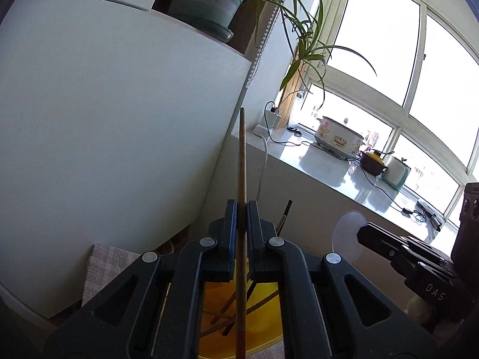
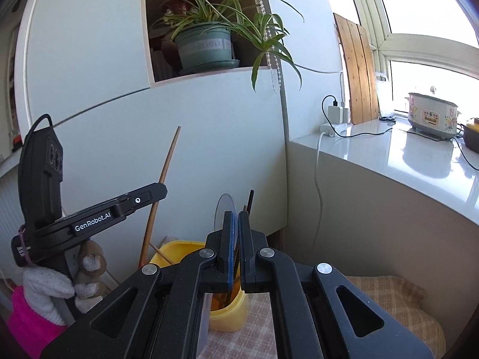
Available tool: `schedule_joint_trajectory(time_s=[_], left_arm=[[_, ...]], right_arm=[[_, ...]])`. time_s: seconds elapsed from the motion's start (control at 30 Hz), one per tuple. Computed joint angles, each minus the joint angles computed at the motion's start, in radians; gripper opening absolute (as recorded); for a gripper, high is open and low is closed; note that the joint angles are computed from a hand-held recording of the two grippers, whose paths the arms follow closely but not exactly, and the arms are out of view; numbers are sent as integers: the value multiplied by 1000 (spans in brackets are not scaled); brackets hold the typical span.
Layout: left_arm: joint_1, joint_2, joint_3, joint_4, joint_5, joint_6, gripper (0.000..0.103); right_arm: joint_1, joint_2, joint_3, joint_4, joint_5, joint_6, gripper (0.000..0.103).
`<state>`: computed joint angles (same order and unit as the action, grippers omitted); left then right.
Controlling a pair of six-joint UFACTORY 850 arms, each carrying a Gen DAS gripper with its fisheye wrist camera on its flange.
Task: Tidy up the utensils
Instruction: 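Lift the chopstick and clear spoon and carry both over the yellow bin, then open both grippers to drop the chopstick and spoon into the bin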
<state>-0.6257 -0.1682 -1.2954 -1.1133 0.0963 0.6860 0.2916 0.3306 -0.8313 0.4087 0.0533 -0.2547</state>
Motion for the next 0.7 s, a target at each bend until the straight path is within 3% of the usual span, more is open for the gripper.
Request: schedule_joint_trajectory(time_s=[0.17,0.4,0.57,0.7], left_arm=[[8,-31,-16,-47,18,40,4],[10,-47,-17,-36,37,38,4],[9,-60,-21,-45,43,55,4],[13,-67,-18,65,48,-70,4]], right_arm=[[27,-42,-29,315,41,-332,1],[60,-97,-63,449,119,-488,1],[67,-130,-83,451,146,-492,1],[76,-152,-90,506,175,-561,1]])
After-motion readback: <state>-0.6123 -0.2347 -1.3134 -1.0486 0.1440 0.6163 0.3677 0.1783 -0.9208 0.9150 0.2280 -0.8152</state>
